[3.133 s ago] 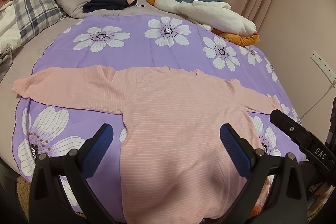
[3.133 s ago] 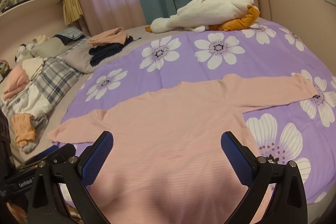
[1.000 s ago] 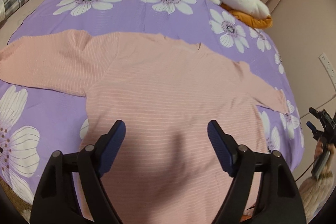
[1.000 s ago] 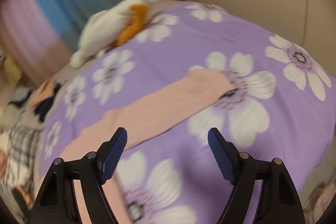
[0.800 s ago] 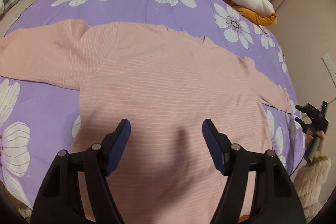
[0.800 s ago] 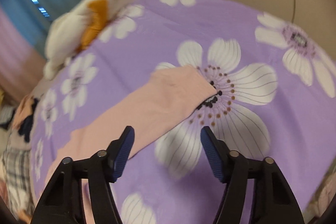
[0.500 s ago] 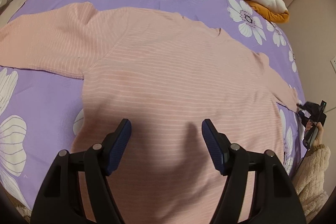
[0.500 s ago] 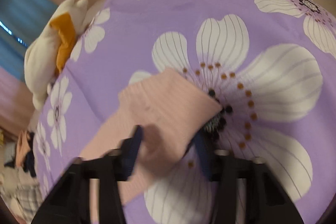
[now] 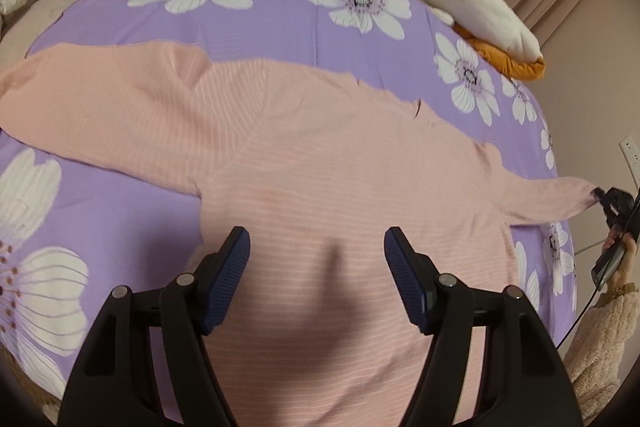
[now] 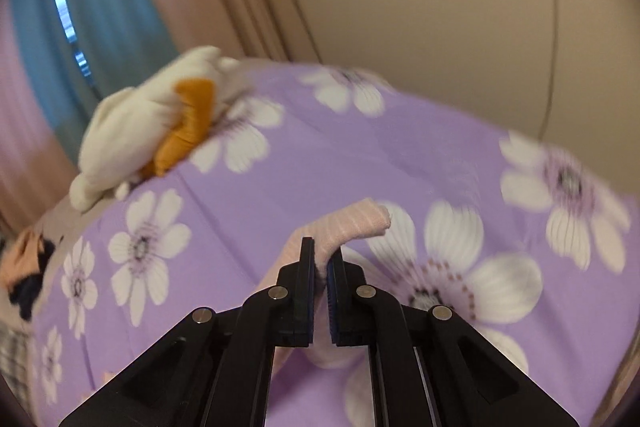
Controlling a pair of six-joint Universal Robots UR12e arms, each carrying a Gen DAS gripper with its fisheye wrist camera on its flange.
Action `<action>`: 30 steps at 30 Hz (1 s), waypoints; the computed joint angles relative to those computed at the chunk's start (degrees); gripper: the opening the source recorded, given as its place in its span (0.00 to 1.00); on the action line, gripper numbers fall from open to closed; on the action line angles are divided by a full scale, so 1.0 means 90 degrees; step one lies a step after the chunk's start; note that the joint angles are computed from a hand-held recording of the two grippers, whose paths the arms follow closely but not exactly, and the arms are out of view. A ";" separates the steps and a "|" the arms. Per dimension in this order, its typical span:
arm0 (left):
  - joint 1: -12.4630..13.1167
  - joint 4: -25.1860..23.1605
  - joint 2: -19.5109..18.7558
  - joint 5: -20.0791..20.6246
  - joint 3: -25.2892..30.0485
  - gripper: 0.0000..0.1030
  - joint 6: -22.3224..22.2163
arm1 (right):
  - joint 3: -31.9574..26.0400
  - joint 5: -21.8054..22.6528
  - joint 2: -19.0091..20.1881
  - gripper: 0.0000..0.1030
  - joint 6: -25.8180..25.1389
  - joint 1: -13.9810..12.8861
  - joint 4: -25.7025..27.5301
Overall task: Fold small clothes
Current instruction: 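Lift the sleeve with the right tool, fold it across the shirt body, release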
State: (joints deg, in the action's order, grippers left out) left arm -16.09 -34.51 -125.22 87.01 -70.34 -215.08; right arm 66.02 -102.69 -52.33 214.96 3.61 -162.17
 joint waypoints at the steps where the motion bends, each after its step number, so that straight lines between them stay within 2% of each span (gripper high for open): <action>1: 0.0020 0.0075 0.0038 -0.0025 -0.0046 0.67 -0.0016 | -0.0074 0.0036 0.0012 0.06 -0.0108 0.0033 -0.0002; 7: 0.0081 0.0363 0.0220 0.0073 -0.0294 0.67 0.0021 | -0.0593 0.0310 0.0185 0.06 -0.0919 0.0339 -0.0085; 13: 0.0149 0.0506 0.0357 0.0132 -0.0477 0.67 0.0022 | -0.1027 0.0636 0.0392 0.06 -0.1440 0.0624 -0.0011; 20: 0.0200 0.0657 0.0469 0.0202 -0.0659 0.67 0.0060 | -0.1491 0.1225 0.0639 0.06 -0.1785 0.0876 0.0398; 26: 0.0244 0.0701 0.0498 0.0107 -0.0720 0.67 0.0042 | -0.1618 0.1636 0.0736 0.06 -0.1930 0.1078 0.0635; 30: 0.0267 0.0701 0.0510 0.0053 -0.0756 0.67 0.0012 | -0.1859 0.1847 0.0907 0.06 -0.2153 0.1230 0.1087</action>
